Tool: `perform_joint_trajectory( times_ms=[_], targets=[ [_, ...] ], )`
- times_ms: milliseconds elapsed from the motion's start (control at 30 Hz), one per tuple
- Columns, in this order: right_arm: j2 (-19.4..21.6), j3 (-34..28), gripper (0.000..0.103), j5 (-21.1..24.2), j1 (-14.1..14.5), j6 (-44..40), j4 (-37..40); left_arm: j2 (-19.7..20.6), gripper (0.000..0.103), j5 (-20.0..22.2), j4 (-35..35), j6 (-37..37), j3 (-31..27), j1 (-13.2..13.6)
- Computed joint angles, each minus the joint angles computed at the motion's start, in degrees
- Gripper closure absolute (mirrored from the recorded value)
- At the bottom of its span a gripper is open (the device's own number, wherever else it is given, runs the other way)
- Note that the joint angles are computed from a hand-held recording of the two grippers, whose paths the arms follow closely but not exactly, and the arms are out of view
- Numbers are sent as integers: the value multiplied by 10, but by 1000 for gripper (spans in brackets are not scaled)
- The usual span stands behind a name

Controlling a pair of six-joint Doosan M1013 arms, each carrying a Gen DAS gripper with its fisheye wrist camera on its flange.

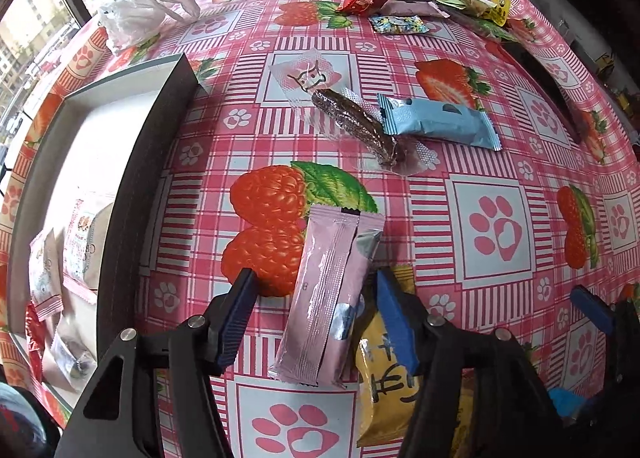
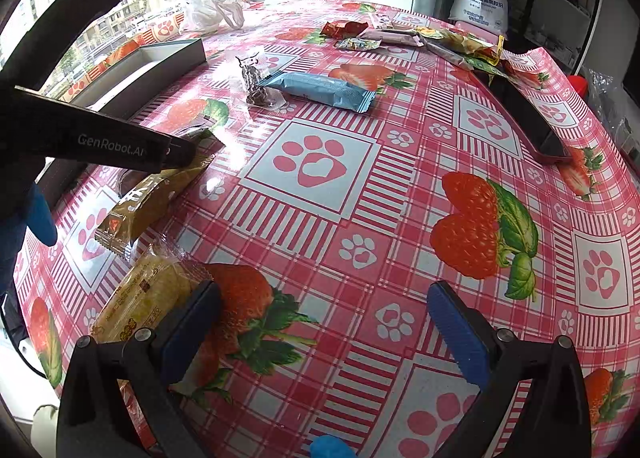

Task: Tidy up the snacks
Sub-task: 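Grasp the long pink snack bar with the left tool and lift it, then grasp the red wrapped packet with the right tool while the left tool holds the pink bar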

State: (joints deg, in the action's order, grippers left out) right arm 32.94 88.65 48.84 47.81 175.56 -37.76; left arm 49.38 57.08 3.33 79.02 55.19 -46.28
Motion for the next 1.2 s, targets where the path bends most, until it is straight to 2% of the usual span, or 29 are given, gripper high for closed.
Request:
perform_joint_trajectory(
  times_ms=[33, 67, 133, 267, 367, 467, 533, 600, 633, 667, 733, 867, 1033, 1200],
  targets=[
    [0, 0, 0, 0, 0, 0, 0, -1, 45, -4, 3, 0, 3, 0],
    [0, 0, 0, 0, 0, 1, -1, -5, 59, -14, 2, 5, 9, 0],
    [0, 0, 0, 0, 0, 1, -1, -10, 77, -21, -5, 7, 16, 2],
    [0, 0, 0, 0, 0, 0, 0, -30, 77, -59, -51, -7, 56, 13],
    [0, 1, 0, -1, 0, 0, -1, -57, 77, -90, -44, -29, 102, 16],
    [0, -1, 0, 0, -2, -8, 6, -78, 77, -103, -26, -47, 138, 19],
    [-1, -5, 0, -2, -9, -36, 35, -82, 74, -95, -7, -58, 146, 18],
    [-12, 3, 0, -28, -19, -43, 72, -84, 60, -94, 18, -61, 150, 14],
    [-23, 16, 0, -62, -26, -33, 89, -81, 38, -85, 39, -69, 146, 10],
    [-34, 29, 0, -95, -30, -20, 102, -78, 25, -77, 52, -71, 143, 8],
    [-49, 44, 0, -134, -32, -12, 125, -78, 24, -91, 60, -67, 149, 5],
    [-53, 43, 0, -151, -22, -83, 209, -77, 23, -101, 53, -62, 149, 6],
    [-28, 9, 0, -109, 3, -151, 255, -80, 22, -111, 56, -61, 156, 5],
    [18, -61, 0, 24, 33, -160, 174, -87, 24, -127, 57, -65, 169, 4]
  ],
)
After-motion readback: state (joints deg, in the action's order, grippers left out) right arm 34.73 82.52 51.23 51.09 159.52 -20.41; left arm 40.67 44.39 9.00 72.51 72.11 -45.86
